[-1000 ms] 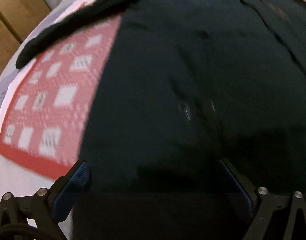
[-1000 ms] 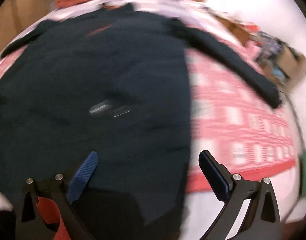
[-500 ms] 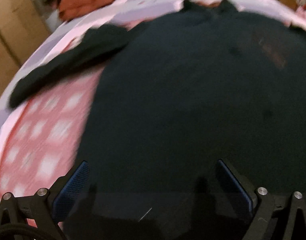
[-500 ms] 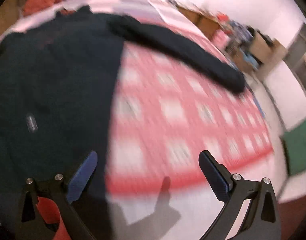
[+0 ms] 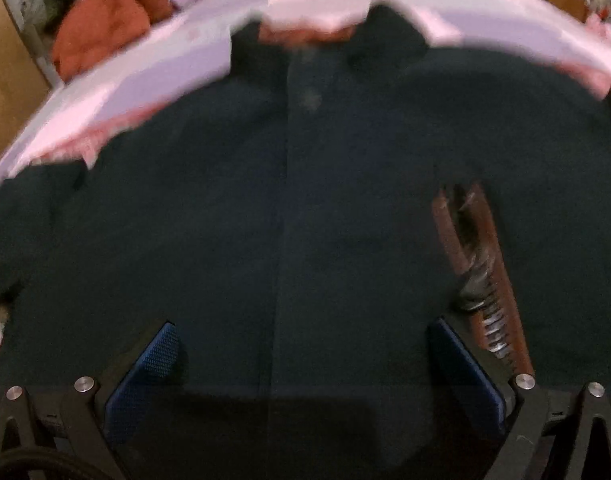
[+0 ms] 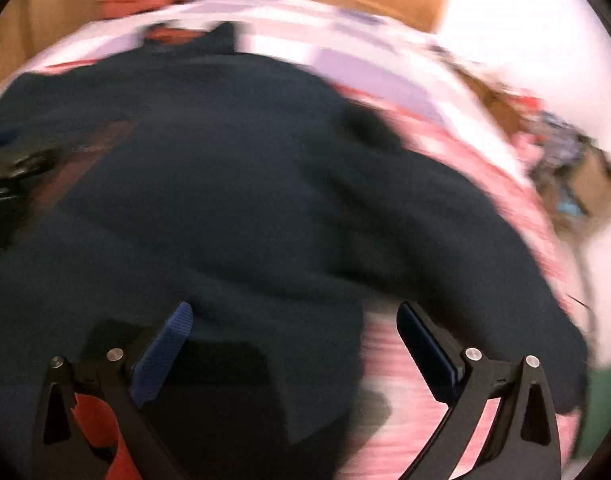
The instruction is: Fold large clothes
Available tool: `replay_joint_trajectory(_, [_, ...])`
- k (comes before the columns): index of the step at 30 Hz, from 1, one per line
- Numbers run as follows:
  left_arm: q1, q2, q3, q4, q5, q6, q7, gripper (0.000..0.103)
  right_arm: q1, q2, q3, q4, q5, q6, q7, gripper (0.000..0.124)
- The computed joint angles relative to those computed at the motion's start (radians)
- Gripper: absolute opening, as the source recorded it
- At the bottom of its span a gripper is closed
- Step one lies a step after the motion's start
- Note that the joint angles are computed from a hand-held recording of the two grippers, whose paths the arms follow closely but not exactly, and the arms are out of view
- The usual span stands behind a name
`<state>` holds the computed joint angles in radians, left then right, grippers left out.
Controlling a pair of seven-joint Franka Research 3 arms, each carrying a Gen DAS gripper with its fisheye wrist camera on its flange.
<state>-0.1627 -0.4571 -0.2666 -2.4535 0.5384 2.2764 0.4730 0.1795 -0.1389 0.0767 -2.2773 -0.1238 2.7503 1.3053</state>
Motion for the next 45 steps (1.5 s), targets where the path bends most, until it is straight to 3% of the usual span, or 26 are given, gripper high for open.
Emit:
replay_joint_trajectory(2, [0.003,-0.051,0.02,-0.069,-0.015,0.087,-0.048,0.103,-0.055,-0.006,-0.033,0.016,-0.029,-0.037,0.052,0.102])
replay_joint_trajectory(6, [0.023,-0.05,-0.026,-0.062,0.025,0.058,-0.077,0.103,-0.176,-0.019,-0.097,0.058,-0.077,-0.11,0.171,0.102])
replay_joint_trajectory(12, [0.01,-0.021,-0.062,-0.024,0.09,-0.018,-0.119,0.103,-0.302,0.085,-0.211,0.246,0.168,-0.304,0.345,0.102])
replay_joint_trajectory(17, [-0.001,0.002,-0.053,-0.011,0.124,-0.035,-0.131,0.103,-0.333,0.237,-0.227,0.399,0.41,-0.389,0.418,0.102])
replay_joint_trajectory(20, [-0.009,0.008,-0.053,-0.007,0.138,-0.049,-0.138,0.103,-0.328,0.306,-0.213,0.433,0.513,-0.366,0.52,0.102])
replay_joint_trajectory(22, [-0.013,0.014,-0.053,-0.001,0.147,-0.059,-0.14,0.103,-0.326,0.297,-0.204,0.398,0.595,-0.259,0.532,0.071])
replay_joint_trajectory(23, [-0.015,0.015,-0.053,0.0,0.15,-0.063,-0.142,0.103,-0.332,0.308,-0.198,0.408,0.615,-0.245,0.535,0.043])
replay_joint_trajectory(25, [-0.018,0.02,-0.051,0.004,0.155,-0.067,-0.143,0.103,-0.345,0.323,-0.188,0.43,0.677,-0.245,0.496,0.024])
replay_joint_trajectory(27, [-0.022,0.021,-0.046,0.005,0.156,-0.067,-0.141,0.103,-0.335,0.318,-0.192,0.443,0.635,-0.211,0.469,0.013])
replay_joint_trajectory(30, [-0.028,0.016,-0.031,-0.001,0.142,-0.05,-0.13,0.103,-0.321,0.319,-0.205,0.475,0.561,-0.179,0.494,0.01])
replay_joint_trajectory(32, [-0.03,0.008,-0.016,-0.005,0.119,-0.037,-0.111,0.103,-0.293,0.322,-0.218,0.509,0.441,-0.199,0.559,0.009])
replay_joint_trajectory(38, [-0.03,-0.046,0.009,-0.014,0.068,-0.01,-0.018,0.103,-0.188,0.23,-0.231,0.513,-0.044,-0.106,0.744,0.009])
replay_joint_trajectory(42, [-0.024,-0.15,0.037,-0.056,0.022,0.002,0.051,0.103,-0.128,0.167,-0.173,0.513,-0.357,-0.01,0.806,0.01])
replay_joint_trajectory(45, [-0.01,-0.224,0.053,-0.085,-0.022,-0.026,0.095,0.103,-0.077,0.145,-0.103,0.514,-0.418,0.045,0.762,0.01])
